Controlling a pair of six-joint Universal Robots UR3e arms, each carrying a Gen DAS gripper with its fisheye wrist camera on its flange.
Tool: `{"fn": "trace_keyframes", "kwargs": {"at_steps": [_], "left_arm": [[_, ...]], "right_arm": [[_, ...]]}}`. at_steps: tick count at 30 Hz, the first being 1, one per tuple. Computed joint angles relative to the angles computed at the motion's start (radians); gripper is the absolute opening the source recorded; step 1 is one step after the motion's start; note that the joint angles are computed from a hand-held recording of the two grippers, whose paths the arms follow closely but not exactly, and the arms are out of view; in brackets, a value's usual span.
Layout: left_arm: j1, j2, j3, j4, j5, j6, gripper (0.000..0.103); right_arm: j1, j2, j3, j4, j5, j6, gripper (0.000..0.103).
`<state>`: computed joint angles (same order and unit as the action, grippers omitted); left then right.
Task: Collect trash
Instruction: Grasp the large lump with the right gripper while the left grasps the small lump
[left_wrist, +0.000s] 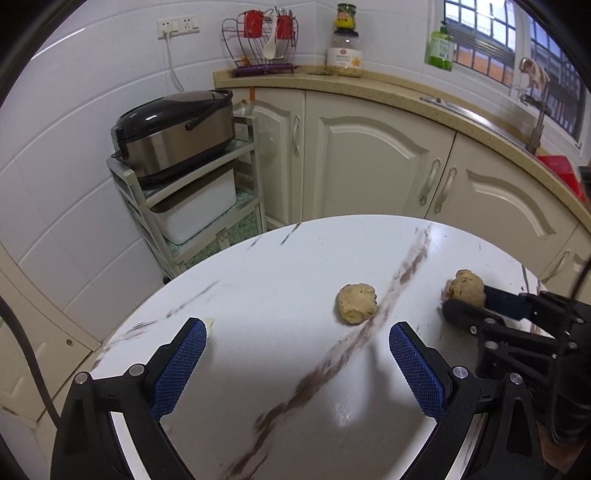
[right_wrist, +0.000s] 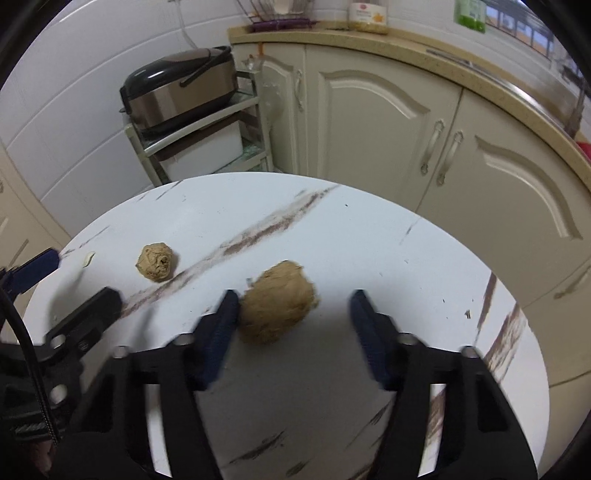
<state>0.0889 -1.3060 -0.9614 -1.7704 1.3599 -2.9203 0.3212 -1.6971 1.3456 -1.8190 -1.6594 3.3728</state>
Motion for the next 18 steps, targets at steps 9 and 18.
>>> {"fn": "trace_keyframes", "kwargs": {"at_steps": [9,18], "left_arm": [[-0.172,-0.130,-0.069,0.163,0.105,-0.079,0.083],[-0.120,-0.100,-0.124,0.184,-0.020,-0.078,0.021]], "right_arm": [[-0.115,-0.128,0.084,0.013,0.125,-0.062,0.029],[-0.189,-0.228,0.106,0.068,0.192,-0.088,0.029]]}}
